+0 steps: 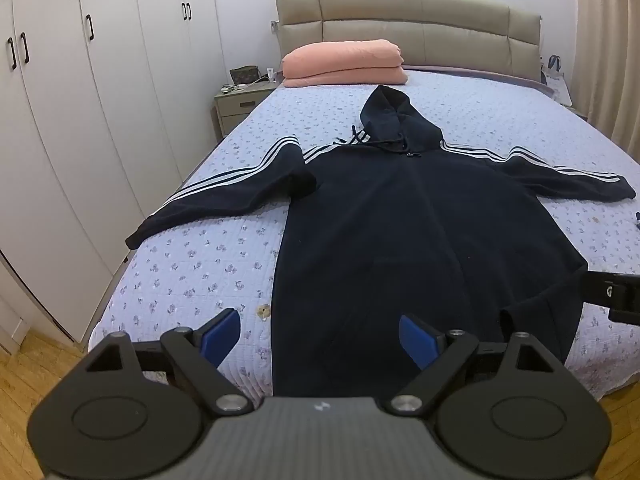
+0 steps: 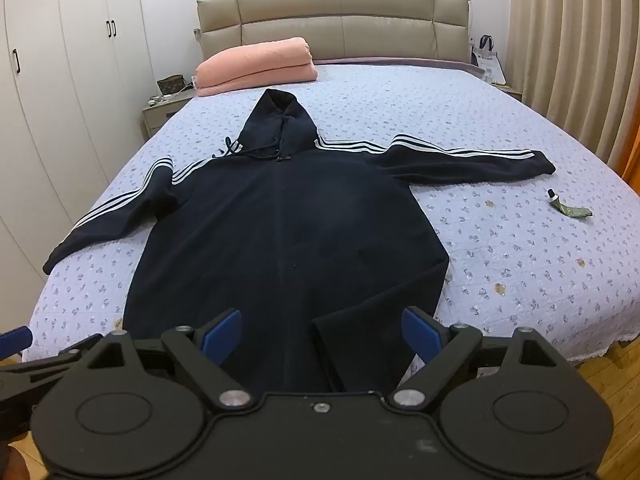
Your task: Fold large clothes
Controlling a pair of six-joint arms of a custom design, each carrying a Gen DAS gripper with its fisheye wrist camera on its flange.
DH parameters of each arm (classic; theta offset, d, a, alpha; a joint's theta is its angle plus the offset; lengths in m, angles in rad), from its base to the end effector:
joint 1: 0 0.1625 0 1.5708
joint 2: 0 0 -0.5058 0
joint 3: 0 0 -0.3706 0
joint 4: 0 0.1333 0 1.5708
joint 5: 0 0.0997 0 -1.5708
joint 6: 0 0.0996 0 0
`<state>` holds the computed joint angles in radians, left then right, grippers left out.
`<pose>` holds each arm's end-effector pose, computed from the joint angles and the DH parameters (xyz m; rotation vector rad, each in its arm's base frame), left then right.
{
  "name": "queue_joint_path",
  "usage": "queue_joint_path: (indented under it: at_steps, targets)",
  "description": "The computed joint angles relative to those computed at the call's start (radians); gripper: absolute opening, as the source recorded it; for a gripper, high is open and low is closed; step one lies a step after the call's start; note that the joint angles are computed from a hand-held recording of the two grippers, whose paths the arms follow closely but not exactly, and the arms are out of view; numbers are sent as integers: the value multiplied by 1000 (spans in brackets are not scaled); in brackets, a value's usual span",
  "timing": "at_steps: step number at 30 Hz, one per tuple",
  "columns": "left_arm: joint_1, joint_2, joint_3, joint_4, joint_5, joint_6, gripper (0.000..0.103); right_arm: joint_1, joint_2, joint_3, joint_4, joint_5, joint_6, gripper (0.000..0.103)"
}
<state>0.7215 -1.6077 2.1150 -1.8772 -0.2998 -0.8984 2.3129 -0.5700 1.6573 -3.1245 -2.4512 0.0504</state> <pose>-0.1472 -0.4338 0.4392 0.0989 1.9909 -0.9957 0.5253 -0.4893 0.0955 0.5456 -2.2847 0.9359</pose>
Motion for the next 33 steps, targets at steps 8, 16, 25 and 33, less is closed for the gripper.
queue_joint_path:
  at_steps: [8, 16, 25, 33]
  targets:
    - [1, -2, -7, 17, -4, -9, 89, -3, -5, 3, 19, 14, 25, 103]
    - [12, 8, -5, 5, -3, -8, 89, -8, -10, 10, 21, 22, 34, 103]
    - [17, 10, 2, -26, -6, 7, 89, -12, -13, 14, 34, 29, 52, 103]
    - [17, 9, 0, -16, -7, 2, 89, -15, -17, 19, 37, 34, 60, 103]
